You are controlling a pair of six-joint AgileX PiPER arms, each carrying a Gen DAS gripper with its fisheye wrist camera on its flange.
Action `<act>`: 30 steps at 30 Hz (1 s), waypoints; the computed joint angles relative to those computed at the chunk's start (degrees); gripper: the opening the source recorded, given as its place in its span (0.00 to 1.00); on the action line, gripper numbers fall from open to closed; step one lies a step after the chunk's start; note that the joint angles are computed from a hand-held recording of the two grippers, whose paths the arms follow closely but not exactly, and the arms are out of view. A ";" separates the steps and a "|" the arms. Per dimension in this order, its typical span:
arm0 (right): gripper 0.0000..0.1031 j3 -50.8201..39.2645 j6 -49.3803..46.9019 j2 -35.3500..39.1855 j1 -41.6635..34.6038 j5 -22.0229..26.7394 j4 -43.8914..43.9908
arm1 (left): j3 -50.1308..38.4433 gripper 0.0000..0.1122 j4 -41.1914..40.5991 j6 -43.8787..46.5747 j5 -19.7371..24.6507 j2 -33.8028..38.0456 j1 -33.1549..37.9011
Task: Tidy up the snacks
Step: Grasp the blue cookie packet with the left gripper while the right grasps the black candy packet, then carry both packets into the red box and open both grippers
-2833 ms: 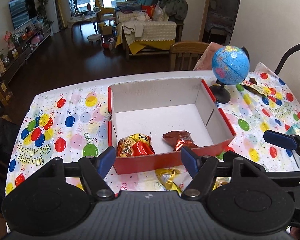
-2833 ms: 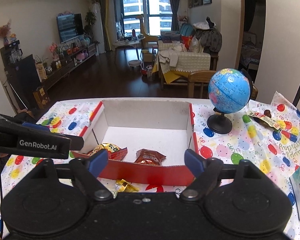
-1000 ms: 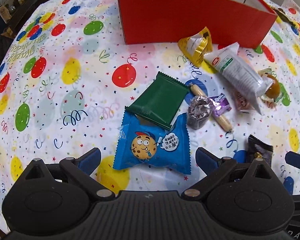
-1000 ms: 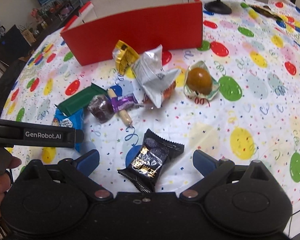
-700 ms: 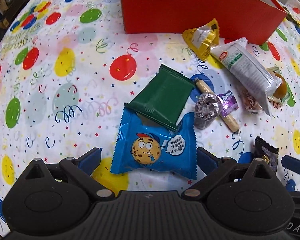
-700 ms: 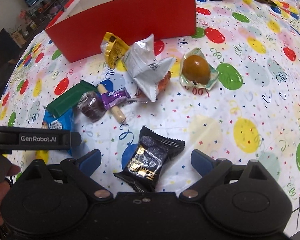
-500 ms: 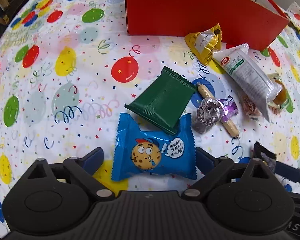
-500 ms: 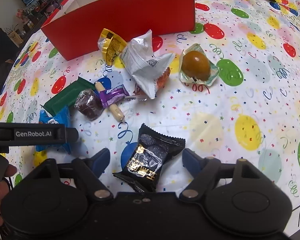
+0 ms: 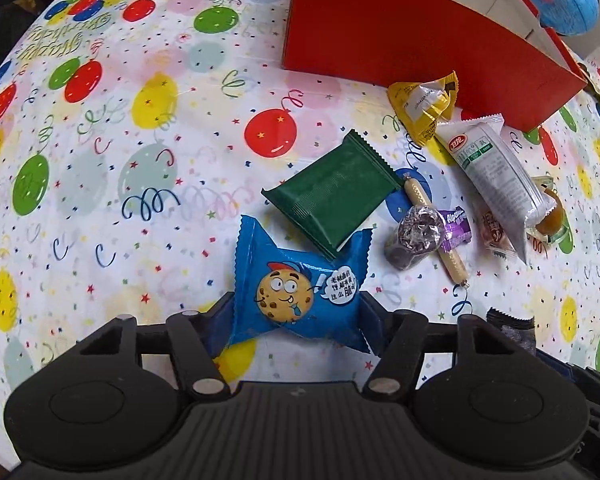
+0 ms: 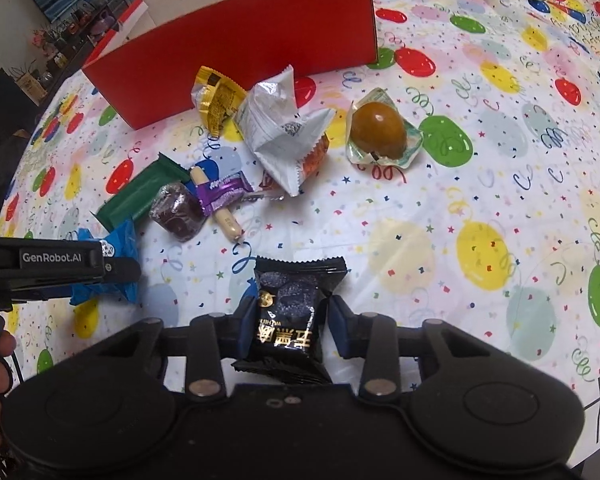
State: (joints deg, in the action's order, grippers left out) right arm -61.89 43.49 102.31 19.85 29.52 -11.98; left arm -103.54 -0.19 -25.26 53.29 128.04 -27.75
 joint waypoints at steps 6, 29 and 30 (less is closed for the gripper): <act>0.29 2.68 1.25 -3.72 0.67 -1.64 -2.87 | 4.71 0.54 0.53 -2.39 -1.45 -4.34 -0.91; 0.29 -4.98 -5.44 -12.55 -1.47 0.79 -5.44 | -4.90 0.54 8.45 -6.81 2.29 -11.16 -5.83; 0.29 -6.10 -5.40 -12.04 -1.63 0.94 -5.85 | -6.99 0.54 8.43 -6.23 2.99 -10.27 -5.78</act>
